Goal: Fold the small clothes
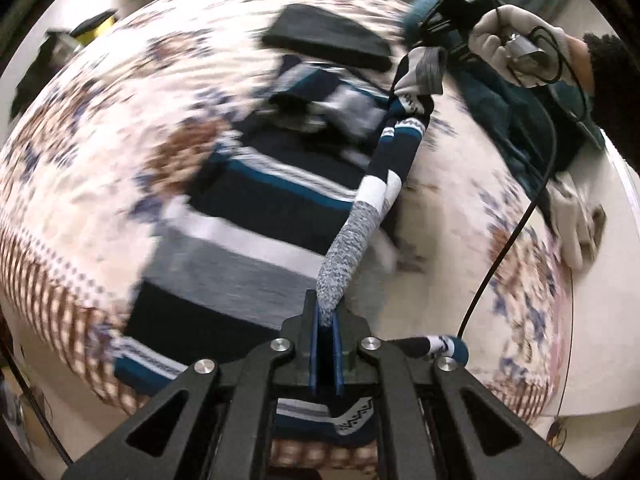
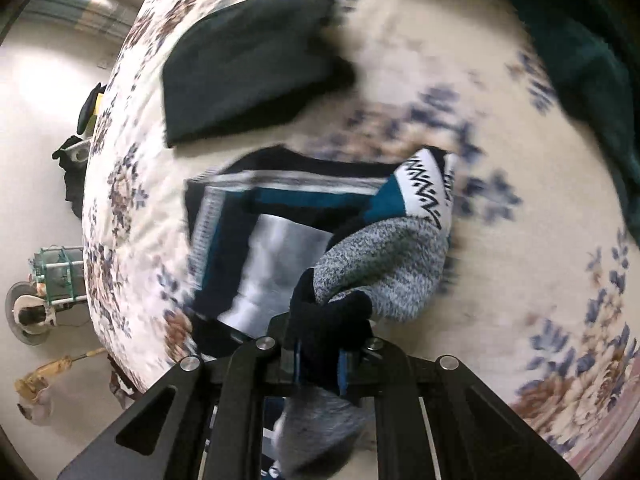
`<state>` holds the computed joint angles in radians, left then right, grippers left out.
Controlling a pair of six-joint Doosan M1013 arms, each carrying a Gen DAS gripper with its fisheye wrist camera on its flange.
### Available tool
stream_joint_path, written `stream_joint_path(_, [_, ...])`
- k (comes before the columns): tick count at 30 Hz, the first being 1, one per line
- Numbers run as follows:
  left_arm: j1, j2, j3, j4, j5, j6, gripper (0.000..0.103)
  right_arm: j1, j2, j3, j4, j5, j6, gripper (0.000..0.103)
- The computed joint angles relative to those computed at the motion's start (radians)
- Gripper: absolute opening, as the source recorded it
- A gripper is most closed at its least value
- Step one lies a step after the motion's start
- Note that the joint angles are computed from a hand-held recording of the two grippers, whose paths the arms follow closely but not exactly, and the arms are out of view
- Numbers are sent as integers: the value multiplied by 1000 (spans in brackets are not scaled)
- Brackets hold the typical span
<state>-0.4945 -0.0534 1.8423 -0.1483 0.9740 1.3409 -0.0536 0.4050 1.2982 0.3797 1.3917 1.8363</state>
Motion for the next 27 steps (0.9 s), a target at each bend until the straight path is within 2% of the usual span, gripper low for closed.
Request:
stream_joint_path(2, [59,8,15,1,-3,29,4,55,55,-77,-32,17,47,13])
stream_joint_path(4, [126,32,29,-49,-5,78,4,113,123,-164,-71,35,90,12])
stream_joint_path(6, [163,58,37,-70,-9,131,4,171,198,-254,-113,55,128,12])
stream_joint_path(9, [204,92,58,-76,-25,210,4,230,283,-346,-168,83,180,12])
stream_joint_path(13, [262,129,68,-126,-3,296,4,284,360,-425,-262,125,239,13])
stream_joint_path(15, [297,144,63,-189,37,333,6,293,381,-449,-267,152,239,19])
stream_joint_path(16, [323,154,58,-229,73,341,6,292,382,-450,-249,155,234,28])
stream_joint_path(17, [342,159,55,-269,101,349,7,287,373,-440,-208,147,219,45])
stream_joint_path(18, [368,162,58,-310,123,354,12,280,362,-426,-164,136,205,54])
stream_joint_path(19, [387,161,62,-330,130,353,25,269,336,-393,-94,115,184,73])
stream_joint_path(20, [407,158,69,-334,137,332,33,262,307,-357,-55,94,177,82])
stream_joint_path(21, [428,158,74,-339,152,312,45,258,272,-313,-27,65,170,82])
stream_joint_path(24, [488,157,83,-401,197,290,50,258,170,-189,9,22,137,82])
stream_joint_path(27, [491,156,73,-406,220,306,56,270,59,-38,10,10,119,82])
